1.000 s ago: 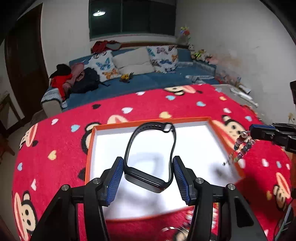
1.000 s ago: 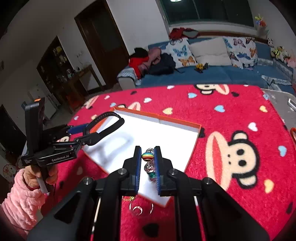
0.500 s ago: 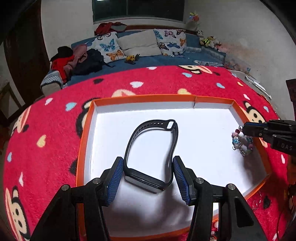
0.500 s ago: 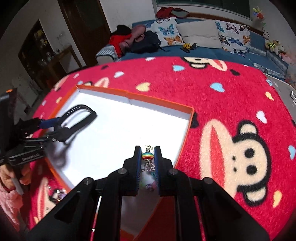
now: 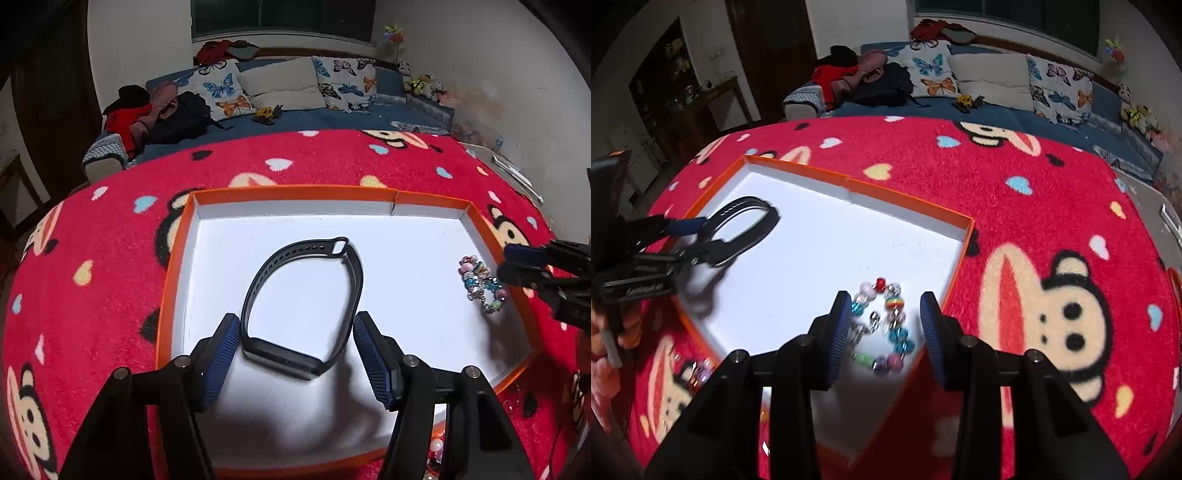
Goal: Organize jewelry
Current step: 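Place the watch band in the tray with left tool while right places charm bracelet, then grasp a silver hoop earring with the left tool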
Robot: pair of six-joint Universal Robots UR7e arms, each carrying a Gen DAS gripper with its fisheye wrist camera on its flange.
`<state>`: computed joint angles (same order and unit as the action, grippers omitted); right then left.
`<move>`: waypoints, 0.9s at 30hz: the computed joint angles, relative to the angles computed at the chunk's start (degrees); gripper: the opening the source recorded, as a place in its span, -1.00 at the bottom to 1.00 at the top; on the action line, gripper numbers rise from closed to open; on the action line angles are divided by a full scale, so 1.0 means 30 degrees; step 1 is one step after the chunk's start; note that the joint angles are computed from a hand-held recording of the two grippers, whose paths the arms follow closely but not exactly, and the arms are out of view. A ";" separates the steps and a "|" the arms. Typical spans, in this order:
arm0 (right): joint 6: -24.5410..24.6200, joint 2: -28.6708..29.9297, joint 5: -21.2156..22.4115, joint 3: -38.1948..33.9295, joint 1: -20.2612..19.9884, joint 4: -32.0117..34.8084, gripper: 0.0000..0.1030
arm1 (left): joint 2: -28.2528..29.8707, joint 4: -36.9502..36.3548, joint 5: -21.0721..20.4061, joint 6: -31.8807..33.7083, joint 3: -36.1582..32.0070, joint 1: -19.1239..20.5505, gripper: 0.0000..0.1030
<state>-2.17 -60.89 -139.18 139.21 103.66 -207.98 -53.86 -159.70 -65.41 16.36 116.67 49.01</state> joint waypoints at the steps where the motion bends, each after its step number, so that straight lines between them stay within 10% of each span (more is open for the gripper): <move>1: 0.0106 -0.0150 -0.0014 0.0174 0.0254 0.0047 -0.19 | -0.0134 -0.0075 -0.0005 0.0020 0.0092 -0.0073 0.39; 14: 0.2584 0.0480 0.0004 0.2446 0.3904 0.0788 0.19 | -0.4172 -0.0331 0.0014 -0.0653 0.3350 -0.1556 0.56; 27: 0.1998 0.2674 0.0391 0.2046 0.2576 0.0247 0.20 | -0.8761 0.1247 -0.0892 -0.1522 0.6700 -0.1610 0.56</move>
